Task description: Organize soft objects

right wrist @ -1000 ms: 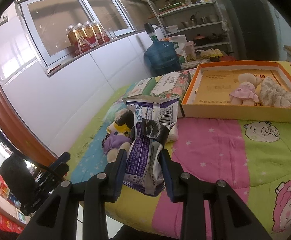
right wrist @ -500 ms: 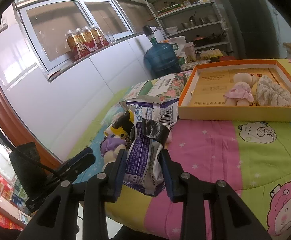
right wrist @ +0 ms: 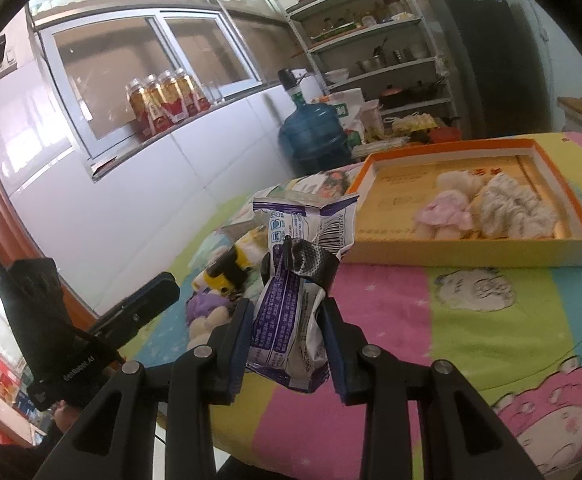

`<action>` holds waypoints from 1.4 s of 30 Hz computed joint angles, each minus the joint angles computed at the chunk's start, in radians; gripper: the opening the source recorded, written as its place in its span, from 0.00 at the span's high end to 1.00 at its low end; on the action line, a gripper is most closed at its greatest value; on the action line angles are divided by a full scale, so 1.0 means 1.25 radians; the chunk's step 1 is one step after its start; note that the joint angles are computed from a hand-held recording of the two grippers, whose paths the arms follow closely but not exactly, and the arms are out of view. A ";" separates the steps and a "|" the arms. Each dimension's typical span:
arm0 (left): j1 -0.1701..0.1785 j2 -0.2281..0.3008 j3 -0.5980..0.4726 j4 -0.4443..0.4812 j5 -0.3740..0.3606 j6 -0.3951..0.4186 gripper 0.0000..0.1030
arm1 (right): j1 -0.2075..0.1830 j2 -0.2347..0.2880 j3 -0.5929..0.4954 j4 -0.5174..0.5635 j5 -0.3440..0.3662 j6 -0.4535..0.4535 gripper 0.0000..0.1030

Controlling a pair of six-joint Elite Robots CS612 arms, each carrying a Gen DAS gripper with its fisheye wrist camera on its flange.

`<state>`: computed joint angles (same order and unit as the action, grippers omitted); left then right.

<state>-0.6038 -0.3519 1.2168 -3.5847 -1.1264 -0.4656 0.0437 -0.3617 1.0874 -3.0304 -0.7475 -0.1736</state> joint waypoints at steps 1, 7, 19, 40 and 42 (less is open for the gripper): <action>0.000 0.003 -0.012 0.010 -0.005 0.006 0.50 | -0.003 0.001 -0.005 -0.004 -0.005 0.005 0.66; 0.003 0.030 -0.114 0.092 -0.037 0.042 0.50 | -0.019 0.018 -0.048 -0.015 -0.046 0.035 0.66; 0.010 0.109 -0.317 0.233 -0.070 0.047 0.50 | -0.040 0.098 -0.233 0.065 -0.145 0.046 0.66; 0.021 0.110 -0.301 0.212 -0.062 -0.014 0.50 | -0.032 0.249 -0.540 0.303 -0.236 0.036 0.32; 0.021 0.103 -0.285 0.195 -0.056 -0.019 0.50 | -0.034 0.232 -0.504 0.266 -0.234 0.045 0.32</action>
<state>-0.5780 -0.2226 0.8603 -3.3404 -1.1965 -0.4890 0.0018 -0.0721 0.4571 -2.6981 -1.0402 -0.1175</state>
